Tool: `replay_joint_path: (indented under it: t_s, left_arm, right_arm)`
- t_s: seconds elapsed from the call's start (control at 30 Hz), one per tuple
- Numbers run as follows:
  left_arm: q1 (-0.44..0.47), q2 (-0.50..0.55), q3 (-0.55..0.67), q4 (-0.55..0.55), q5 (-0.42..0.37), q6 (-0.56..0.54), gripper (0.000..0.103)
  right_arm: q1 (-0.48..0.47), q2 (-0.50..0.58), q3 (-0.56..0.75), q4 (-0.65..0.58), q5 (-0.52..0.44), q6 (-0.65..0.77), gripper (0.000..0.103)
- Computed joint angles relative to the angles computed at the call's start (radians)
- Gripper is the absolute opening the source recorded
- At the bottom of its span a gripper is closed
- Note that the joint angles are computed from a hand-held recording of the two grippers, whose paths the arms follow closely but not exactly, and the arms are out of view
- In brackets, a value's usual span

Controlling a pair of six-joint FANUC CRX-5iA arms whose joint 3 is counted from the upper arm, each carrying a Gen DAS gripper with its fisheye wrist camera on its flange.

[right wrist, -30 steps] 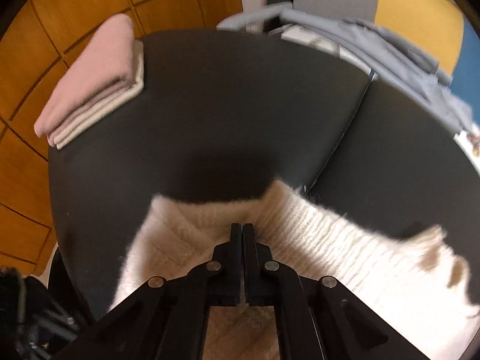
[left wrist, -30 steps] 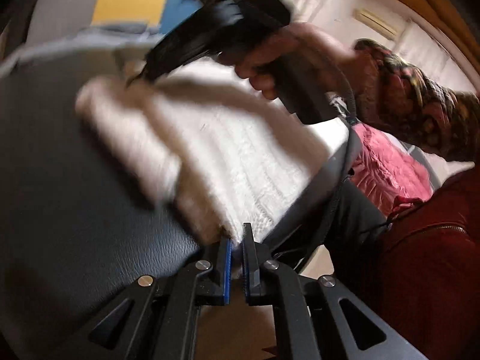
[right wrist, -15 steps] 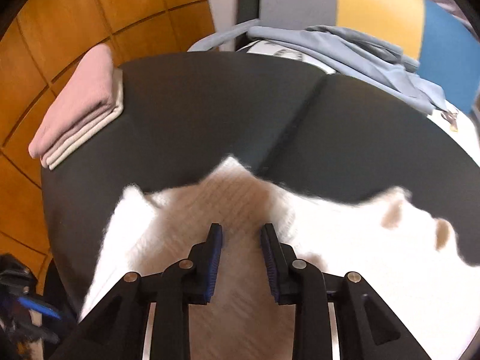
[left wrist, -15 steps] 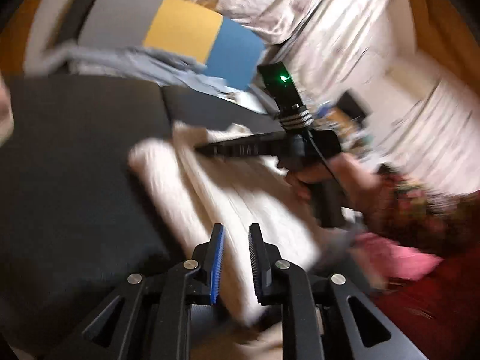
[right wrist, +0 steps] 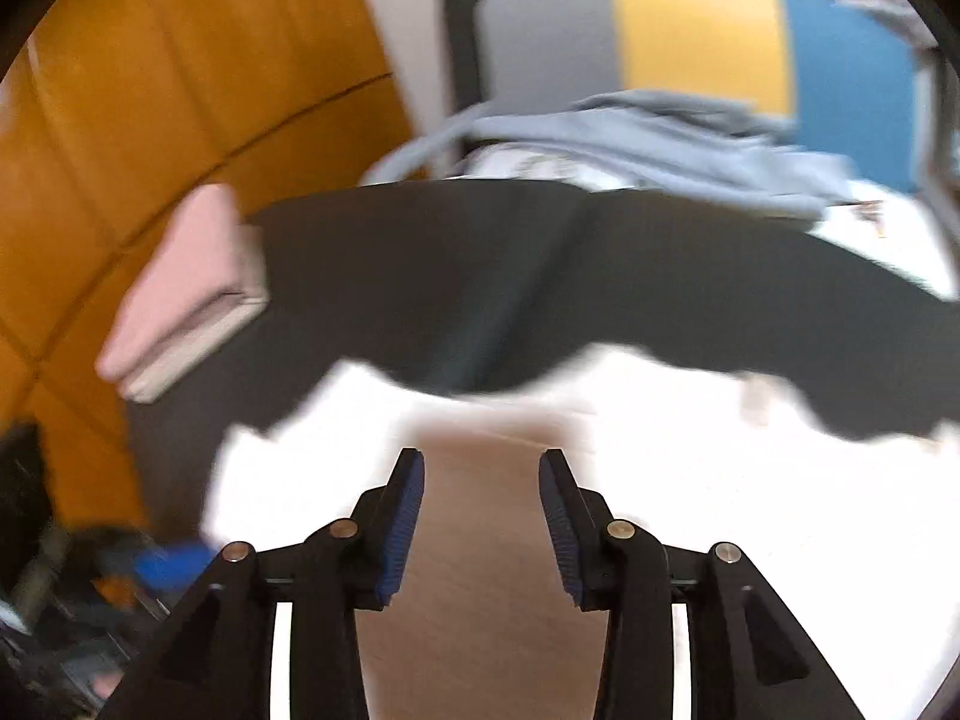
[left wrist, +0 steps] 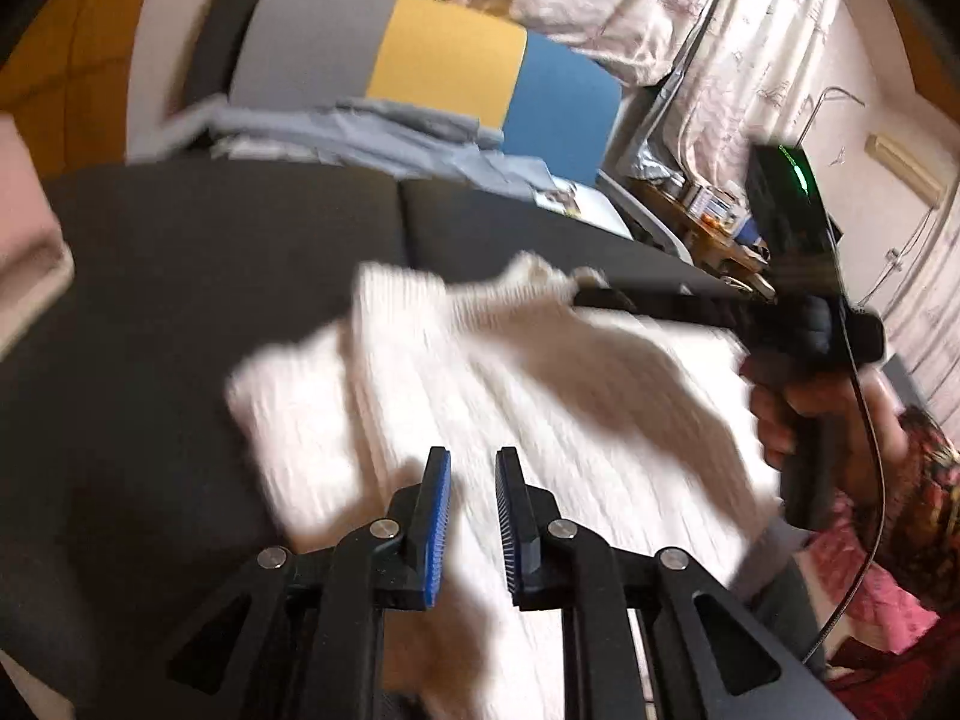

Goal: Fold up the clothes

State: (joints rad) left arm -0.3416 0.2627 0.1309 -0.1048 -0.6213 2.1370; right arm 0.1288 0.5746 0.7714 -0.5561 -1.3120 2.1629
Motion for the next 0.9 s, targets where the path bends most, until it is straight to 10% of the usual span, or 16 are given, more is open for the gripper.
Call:
replay_joint_path:
  t_s: [0.17,0.37,0.6,0.9]
  left_arm:
    - [-0.023,0.186,0.281,-0.086,-0.249,0.045,0.015]
    - [-0.025,0.175,0.284,-0.122,-0.302,0.204,0.015]
    - [-0.116,0.319,0.577,-0.342,-0.612,0.271,0.017]
    - [-0.149,0.403,0.695,-0.408,-0.704,0.189,0.018]
  right_arm:
    - [-0.025,0.067,0.044,0.064,-0.006,-0.008,0.042]
    - [-0.098,0.119,0.134,-0.062,-0.076,-0.034,0.047]
    - [-0.076,0.036,-0.027,0.178,0.177,-0.039,0.047]
    - [-0.101,0.064,-0.016,0.201,0.180,-0.041,0.051]
